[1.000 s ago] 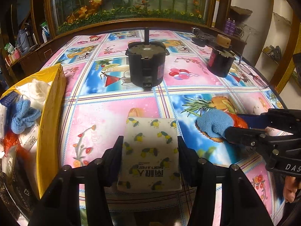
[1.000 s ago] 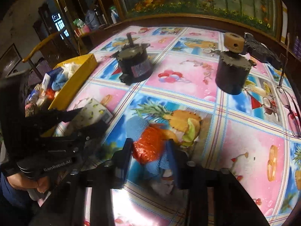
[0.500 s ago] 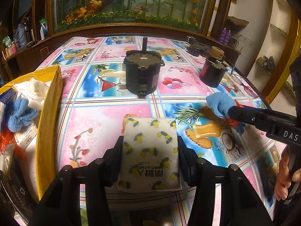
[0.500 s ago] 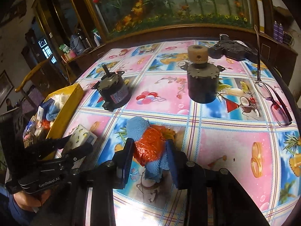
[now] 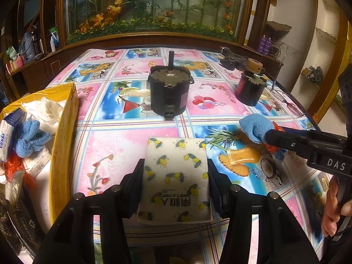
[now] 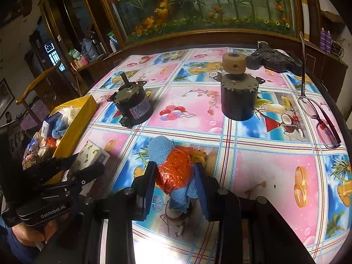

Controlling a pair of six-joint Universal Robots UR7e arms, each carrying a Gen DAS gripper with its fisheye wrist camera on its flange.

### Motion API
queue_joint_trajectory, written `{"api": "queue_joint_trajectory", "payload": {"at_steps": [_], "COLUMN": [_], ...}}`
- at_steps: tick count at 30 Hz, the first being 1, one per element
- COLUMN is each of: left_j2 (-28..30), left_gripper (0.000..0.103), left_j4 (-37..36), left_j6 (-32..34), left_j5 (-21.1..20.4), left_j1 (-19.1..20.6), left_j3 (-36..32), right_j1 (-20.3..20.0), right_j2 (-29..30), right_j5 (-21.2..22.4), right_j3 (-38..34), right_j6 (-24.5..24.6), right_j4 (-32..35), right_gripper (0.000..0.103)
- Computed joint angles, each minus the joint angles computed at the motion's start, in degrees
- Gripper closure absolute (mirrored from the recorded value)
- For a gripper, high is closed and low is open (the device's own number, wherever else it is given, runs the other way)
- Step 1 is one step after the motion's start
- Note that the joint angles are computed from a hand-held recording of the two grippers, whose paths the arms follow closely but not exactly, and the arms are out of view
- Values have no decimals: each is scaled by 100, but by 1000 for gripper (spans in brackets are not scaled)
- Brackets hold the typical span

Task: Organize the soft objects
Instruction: 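Carry the lemon-print pack and blue knitted toy over the yellow-rimmed box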

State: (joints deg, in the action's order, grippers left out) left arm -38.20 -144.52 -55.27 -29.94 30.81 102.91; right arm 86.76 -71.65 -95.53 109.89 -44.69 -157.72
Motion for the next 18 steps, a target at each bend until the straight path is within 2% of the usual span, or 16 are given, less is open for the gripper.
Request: {"api": "queue_joint_trajectory", "payload": {"at_steps": [9, 12, 18], "left_j2": [-17, -13, -4], "left_gripper": [52, 52, 52], "left_j4": [422, 955, 1064], "left_j6": [-407, -731, -750], "left_j5": [596, 833, 960], "left_j1": [-143, -185, -219], "left_j3": [19, -59, -80], "right_j1": [-11, -2, 16], "right_j2": [-99, -93, -68], "right_j5": [172, 150, 94], "right_j3": [72, 84, 141], "right_j6": [-52, -46, -63], "right_j4": [-70, -115, -346], "right_gripper": [65, 65, 65]}}
